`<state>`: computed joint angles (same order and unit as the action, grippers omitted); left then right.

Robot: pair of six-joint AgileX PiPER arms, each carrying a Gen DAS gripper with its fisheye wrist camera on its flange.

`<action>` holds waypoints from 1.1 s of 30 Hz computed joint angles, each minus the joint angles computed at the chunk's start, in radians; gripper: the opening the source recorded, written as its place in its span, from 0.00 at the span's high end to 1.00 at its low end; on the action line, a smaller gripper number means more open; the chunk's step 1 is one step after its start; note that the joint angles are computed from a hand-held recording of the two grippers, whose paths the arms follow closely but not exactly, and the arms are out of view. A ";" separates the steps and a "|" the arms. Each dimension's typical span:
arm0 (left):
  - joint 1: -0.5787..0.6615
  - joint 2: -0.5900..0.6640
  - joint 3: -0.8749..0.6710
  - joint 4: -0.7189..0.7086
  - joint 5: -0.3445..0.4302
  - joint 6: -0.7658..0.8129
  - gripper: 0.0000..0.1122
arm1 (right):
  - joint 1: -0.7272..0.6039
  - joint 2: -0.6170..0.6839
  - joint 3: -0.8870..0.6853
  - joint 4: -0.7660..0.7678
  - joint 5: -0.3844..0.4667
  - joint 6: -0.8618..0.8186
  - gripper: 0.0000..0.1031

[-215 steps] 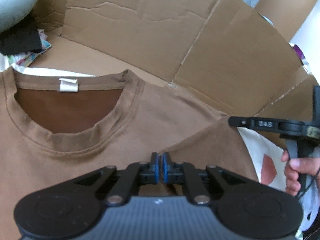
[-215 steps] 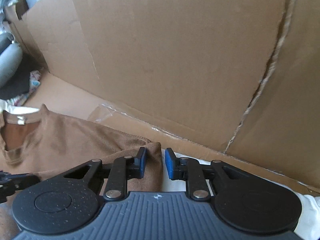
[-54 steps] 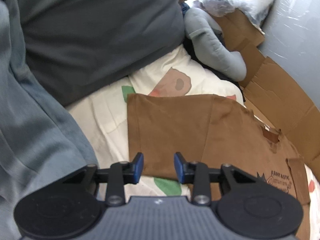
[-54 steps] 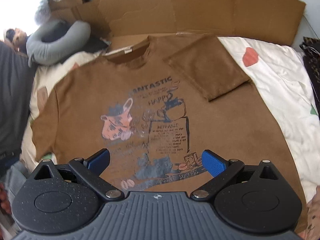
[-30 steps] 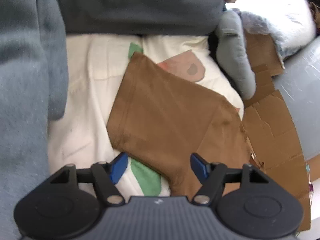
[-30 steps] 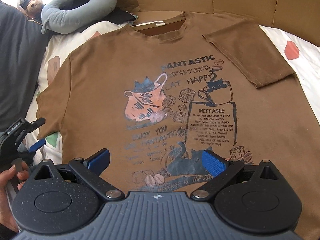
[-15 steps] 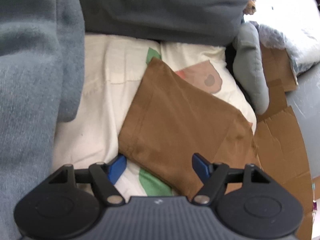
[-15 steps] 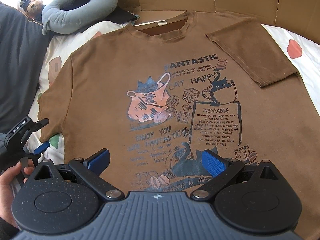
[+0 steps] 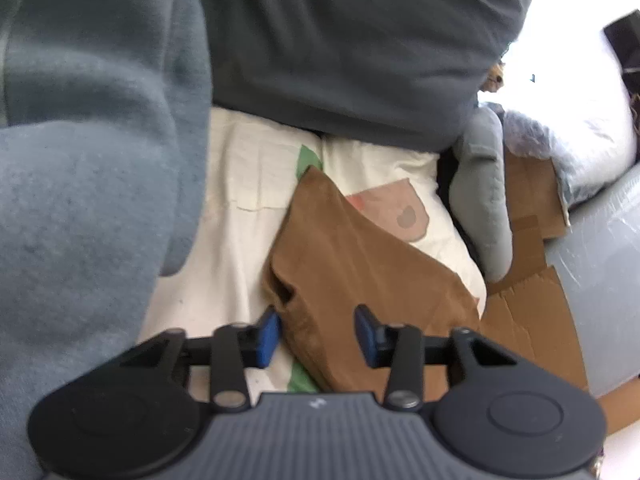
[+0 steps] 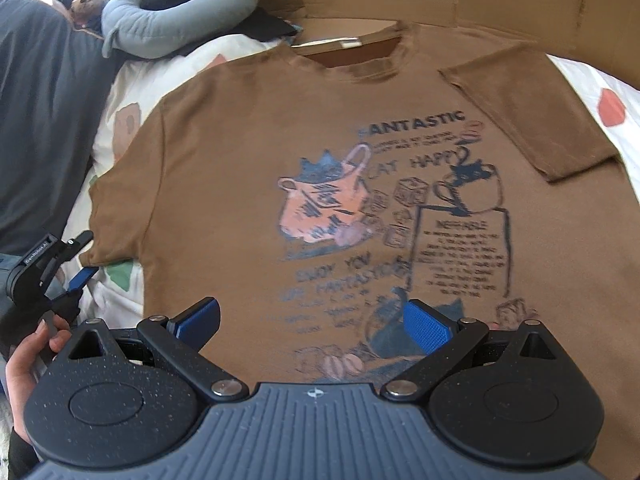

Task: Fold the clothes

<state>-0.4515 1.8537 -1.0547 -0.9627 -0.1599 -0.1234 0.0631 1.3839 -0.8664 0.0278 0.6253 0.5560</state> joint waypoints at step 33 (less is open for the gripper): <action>0.070 -0.075 -0.041 1.249 0.068 -0.995 0.96 | 0.136 0.566 -0.424 0.635 -0.176 -0.469 0.96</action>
<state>-0.3815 1.7789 -1.0959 0.2860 -0.0922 -1.1188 0.1988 1.9502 -1.2905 0.6631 0.4494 0.0868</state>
